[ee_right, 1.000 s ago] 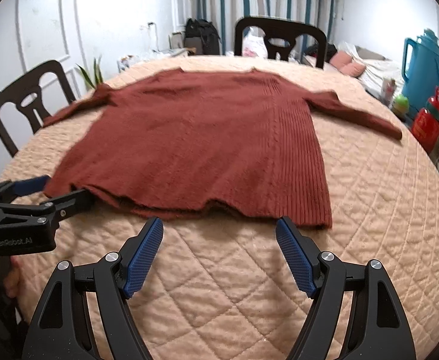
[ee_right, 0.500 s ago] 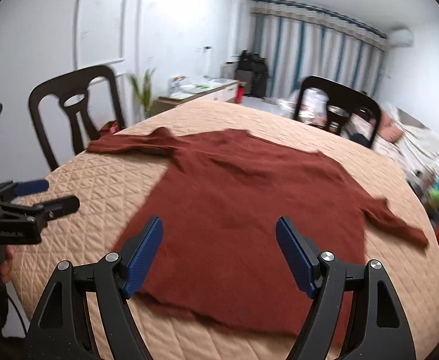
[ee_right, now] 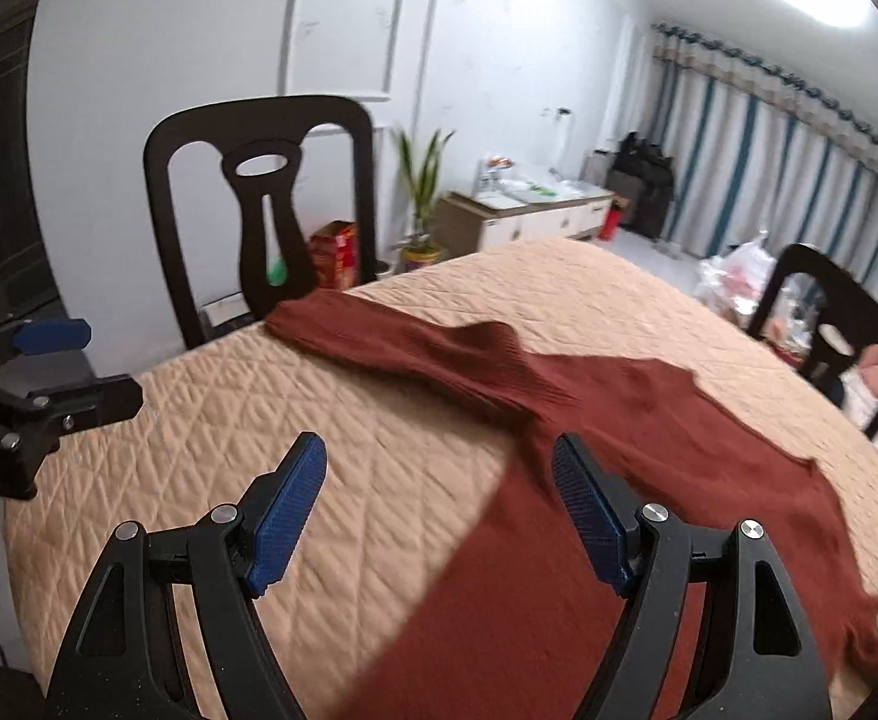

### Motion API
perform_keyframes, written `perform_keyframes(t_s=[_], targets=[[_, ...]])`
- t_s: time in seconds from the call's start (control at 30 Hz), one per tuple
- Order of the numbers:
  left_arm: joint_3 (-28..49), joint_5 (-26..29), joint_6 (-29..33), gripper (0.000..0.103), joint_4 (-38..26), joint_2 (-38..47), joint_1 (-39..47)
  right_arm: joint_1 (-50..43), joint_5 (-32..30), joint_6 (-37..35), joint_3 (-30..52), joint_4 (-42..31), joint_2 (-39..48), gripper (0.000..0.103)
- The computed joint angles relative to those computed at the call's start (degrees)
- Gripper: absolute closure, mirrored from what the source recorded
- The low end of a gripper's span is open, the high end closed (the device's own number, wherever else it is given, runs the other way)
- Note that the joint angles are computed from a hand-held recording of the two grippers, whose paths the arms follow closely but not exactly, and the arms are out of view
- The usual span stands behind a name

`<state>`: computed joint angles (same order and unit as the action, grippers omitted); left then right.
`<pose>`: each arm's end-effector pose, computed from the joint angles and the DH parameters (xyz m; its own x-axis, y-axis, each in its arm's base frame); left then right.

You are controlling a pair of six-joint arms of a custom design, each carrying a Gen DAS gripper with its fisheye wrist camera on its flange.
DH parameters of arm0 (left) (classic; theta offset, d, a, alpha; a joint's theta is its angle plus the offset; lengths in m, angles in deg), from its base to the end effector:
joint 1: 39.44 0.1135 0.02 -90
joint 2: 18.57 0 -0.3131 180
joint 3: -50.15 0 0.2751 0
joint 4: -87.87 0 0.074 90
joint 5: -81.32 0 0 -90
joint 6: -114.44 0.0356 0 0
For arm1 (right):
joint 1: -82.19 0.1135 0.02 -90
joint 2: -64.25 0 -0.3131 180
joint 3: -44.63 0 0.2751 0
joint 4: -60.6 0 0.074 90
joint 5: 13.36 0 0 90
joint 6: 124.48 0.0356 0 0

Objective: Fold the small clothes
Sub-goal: 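Move the right gripper to the cuff of a sweater sleeve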

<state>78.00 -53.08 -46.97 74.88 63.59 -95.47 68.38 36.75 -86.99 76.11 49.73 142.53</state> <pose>0.1191 -0.1322 0.1085 -0.5830 -0.3467 -0.7348 -0.3478 0.9238 -0.1600 0.1986 -0.0253 0.1339 -0.3805 -0.5334 -0.7555 -0.7423 0.6634 -0.0945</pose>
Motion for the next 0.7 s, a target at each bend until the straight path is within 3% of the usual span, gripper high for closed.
perform_keyframes(t_s=[0.1, 0.23, 0.47, 0.7], targets=[[-1.4, 0.3, 0.3, 0.000, 0.4, -1.1, 3.1, 7.5, 4.4, 3.4, 0.1, 5.6, 3.3, 0.025], [-3.2, 2.0, 1.9, 0.000, 2.7, -2.1, 6.8, 11.6, 5.0, 5.0, 2.9, 4.9, 6.5, 0.026], [-5.5, 4.9, 6.4, 0.000, 6.7, -3.8, 12.8, 19.0, 9.1, 7.3, 4.9, 8.4, 11.9, 0.038], [-6.5, 7.2, 8.5, 0.000, 9.9, -2.8, 15.6, 24.5, 9.8, 9.9, 9.8, 5.9, 18.0, 0.038]])
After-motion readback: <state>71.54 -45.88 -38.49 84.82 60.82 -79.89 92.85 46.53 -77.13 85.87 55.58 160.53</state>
